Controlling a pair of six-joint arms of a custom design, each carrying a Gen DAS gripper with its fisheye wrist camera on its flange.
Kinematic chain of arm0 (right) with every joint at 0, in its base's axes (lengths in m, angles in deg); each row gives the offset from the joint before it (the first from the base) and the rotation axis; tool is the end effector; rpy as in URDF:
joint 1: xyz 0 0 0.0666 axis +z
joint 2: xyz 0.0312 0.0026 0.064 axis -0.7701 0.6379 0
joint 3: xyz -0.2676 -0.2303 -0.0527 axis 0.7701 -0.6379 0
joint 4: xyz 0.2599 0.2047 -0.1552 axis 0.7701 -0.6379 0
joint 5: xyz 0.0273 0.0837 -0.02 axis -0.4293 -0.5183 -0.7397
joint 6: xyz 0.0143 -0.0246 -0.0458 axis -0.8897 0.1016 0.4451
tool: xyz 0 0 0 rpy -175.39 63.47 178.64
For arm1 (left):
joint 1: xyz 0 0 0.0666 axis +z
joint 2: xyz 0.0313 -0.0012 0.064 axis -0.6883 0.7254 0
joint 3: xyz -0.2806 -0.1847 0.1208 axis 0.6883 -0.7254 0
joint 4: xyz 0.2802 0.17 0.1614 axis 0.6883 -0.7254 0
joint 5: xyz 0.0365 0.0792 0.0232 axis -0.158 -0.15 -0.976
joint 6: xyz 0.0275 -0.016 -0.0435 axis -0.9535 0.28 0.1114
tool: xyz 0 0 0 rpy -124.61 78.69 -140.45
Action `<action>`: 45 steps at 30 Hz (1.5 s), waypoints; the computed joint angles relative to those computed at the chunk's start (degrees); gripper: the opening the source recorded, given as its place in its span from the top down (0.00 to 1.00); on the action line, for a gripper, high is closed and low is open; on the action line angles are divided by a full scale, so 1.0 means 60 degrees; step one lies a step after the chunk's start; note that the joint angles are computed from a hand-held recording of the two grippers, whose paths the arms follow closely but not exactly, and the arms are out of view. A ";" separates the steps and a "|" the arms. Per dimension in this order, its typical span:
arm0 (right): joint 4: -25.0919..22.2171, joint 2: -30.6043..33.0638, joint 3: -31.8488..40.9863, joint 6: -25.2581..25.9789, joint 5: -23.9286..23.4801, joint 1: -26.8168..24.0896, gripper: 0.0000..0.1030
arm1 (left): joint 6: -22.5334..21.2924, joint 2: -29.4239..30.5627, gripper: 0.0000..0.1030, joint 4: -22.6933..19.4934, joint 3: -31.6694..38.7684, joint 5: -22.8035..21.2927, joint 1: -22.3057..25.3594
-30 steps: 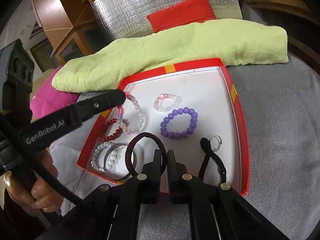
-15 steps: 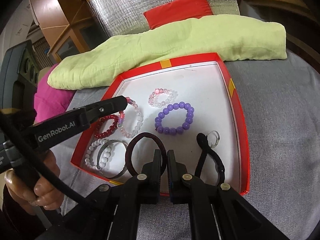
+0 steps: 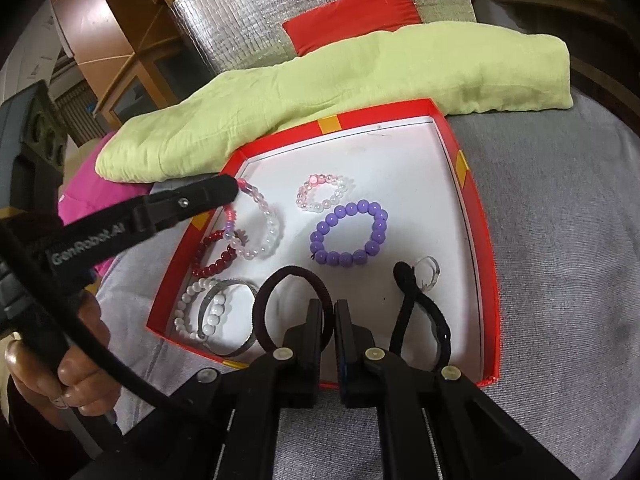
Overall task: Organize jewelry
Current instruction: 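Lower the pink-clear bracelet into the box with the left tool while the right tool lowers the hair tie there, then open the left tool to release the bracelet while the right tool releases the hair tie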
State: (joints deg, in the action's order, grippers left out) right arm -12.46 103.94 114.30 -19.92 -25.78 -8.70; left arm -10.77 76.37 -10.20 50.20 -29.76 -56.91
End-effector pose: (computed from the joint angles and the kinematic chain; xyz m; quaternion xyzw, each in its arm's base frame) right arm 0.3657 0.3064 0.3117 0.1571 0.8932 0.1522 0.3929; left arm 0.4712 -0.1308 0.4047 0.2884 0.8632 -0.2417 0.3367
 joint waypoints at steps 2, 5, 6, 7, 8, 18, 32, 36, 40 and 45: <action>0.0067 -0.0023 -0.0030 -0.0022 -0.0059 -0.0014 0.93 | -0.0015 -0.0068 0.93 0.0035 -0.0007 0.0026 0.0000; 0.0091 -0.0032 -0.0034 -0.0017 -0.0024 -0.0005 0.93 | 0.0037 -0.0126 0.93 0.0084 -0.0016 0.0068 -0.0009; 0.0102 -0.0040 -0.0042 -0.0037 -0.0056 -0.0011 0.93 | 0.0047 -0.0129 0.93 0.0081 -0.0006 0.0079 -0.0014; 0.0099 -0.0045 -0.0043 -0.0047 -0.0055 -0.0014 0.93 | 0.0039 -0.0136 0.93 0.0075 -0.0004 0.0089 -0.0019; 0.0109 -0.0060 -0.0057 -0.0059 -0.0035 -0.0009 0.93 | 0.0020 -0.0140 0.93 0.0067 -0.0002 0.0078 -0.0037; 0.0165 -0.0175 -0.0127 -0.0090 0.0090 0.0029 0.92 | 0.0054 -0.0155 0.93 0.0056 0.0015 -0.0085 -0.0016; 0.0399 -0.0465 -0.0318 -0.0160 0.0289 0.0053 0.91 | 0.0407 -0.0513 0.63 0.0423 -0.0097 -0.0637 0.0419; 0.0522 -0.0548 -0.0401 -0.0163 0.0344 0.0062 0.75 | 0.0279 -0.0765 0.54 0.0645 -0.0292 -0.0991 0.0469; 0.0576 -0.0593 -0.0398 -0.0058 0.0540 0.0138 0.75 | 0.0141 -0.0933 0.43 0.0721 -0.0441 -0.1413 0.0453; 0.0466 -0.0655 -0.0417 -0.0163 0.0661 0.0140 0.75 | -0.0085 -0.0881 0.37 0.0468 -0.0408 -0.2037 0.0309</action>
